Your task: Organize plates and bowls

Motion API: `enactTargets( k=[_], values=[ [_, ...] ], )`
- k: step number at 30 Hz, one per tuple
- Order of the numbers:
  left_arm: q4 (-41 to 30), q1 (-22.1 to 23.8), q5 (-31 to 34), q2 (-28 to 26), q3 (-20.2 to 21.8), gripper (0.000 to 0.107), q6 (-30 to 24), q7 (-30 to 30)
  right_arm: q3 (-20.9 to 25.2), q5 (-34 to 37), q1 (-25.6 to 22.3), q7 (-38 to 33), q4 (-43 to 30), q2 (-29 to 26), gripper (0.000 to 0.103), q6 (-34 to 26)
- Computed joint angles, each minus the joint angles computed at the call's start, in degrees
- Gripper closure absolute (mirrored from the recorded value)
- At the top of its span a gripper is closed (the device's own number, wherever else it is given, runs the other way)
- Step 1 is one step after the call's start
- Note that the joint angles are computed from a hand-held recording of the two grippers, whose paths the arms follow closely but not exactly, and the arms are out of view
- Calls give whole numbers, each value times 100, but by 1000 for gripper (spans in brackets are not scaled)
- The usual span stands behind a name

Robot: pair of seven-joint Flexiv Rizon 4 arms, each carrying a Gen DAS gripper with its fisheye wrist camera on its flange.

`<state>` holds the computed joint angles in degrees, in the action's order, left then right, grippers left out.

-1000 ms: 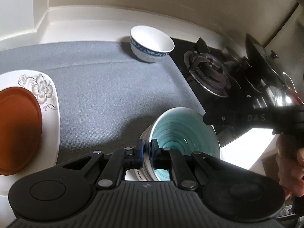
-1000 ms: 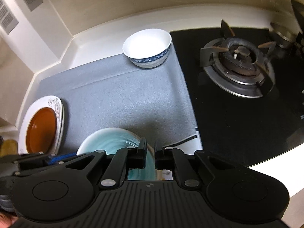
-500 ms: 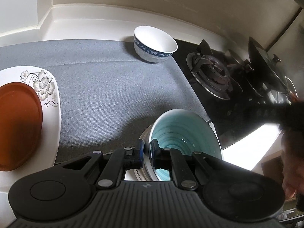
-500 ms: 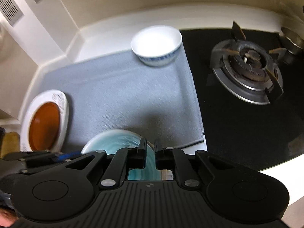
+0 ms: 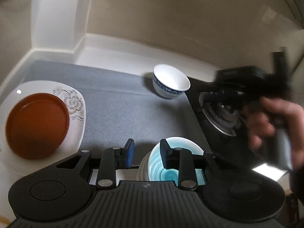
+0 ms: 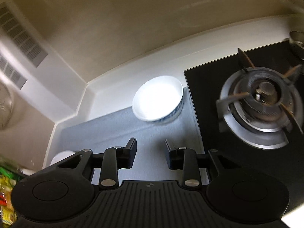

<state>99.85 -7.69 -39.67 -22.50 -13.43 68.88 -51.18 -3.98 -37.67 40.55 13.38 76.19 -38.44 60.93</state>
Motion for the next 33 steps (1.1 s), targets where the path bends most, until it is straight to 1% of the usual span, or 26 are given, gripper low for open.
enactTargets(
  k=[2,5,7,10,14,16,18,19,20,21,22,25,28,30,33],
  values=[
    [136,-148,176,115,120,74,262,-236,143,310,-232,-80,-156,-196,67,151],
    [408,-296,427,340,258,74,629,-624,286,774,-477,-300,-488,-512,65,185],
    [559,-446,807,482,474,74,789,-1058,337,1049,-574,-403,-725,-709,65,207],
    [702,-619,1460,664,800,74,836,-1811,412,1401,-702,-597,-1002,-933,65,293],
    [871,-802,2415,926,1206,74,792,-2952,601,1776,-818,-1083,-1481,-1200,65,42],
    [887,-836,2839,1022,1329,74,728,-3471,664,1951,-852,-1282,-1670,-1301,65,-69],
    [880,-817,3182,1097,1375,74,662,-3847,695,2066,-857,-1481,-1843,-1359,65,-276],
    [884,-797,3314,1130,1374,74,648,-3983,700,2106,-846,-1565,-1940,-1381,70,-449],
    [891,-760,3400,1150,1353,74,648,-4063,687,2142,-829,-1613,-2014,-1392,75,-625],
    [890,-726,3473,1160,1334,74,640,-4130,672,2187,-814,-1623,-2053,-1401,78,-681],
    [867,-717,3571,1164,1330,74,615,-4231,665,2235,-811,-1638,-2050,-1394,80,-674],
    [772,-655,3710,1101,1271,74,582,-4366,638,2270,-781,-1753,-2068,-1352,82,-818],
    [745,-581,3679,1079,1183,74,558,-4288,663,2335,-788,-1867,-1994,-1288,83,-760],
    [735,-569,3662,1071,1148,74,553,-4253,767,2445,-827,-2001,-1952,-1251,83,-696],
    [721,-540,3579,1033,1092,74,580,-4146,940,2627,-875,-2272,-2020,-1248,83,-759]
  ],
)
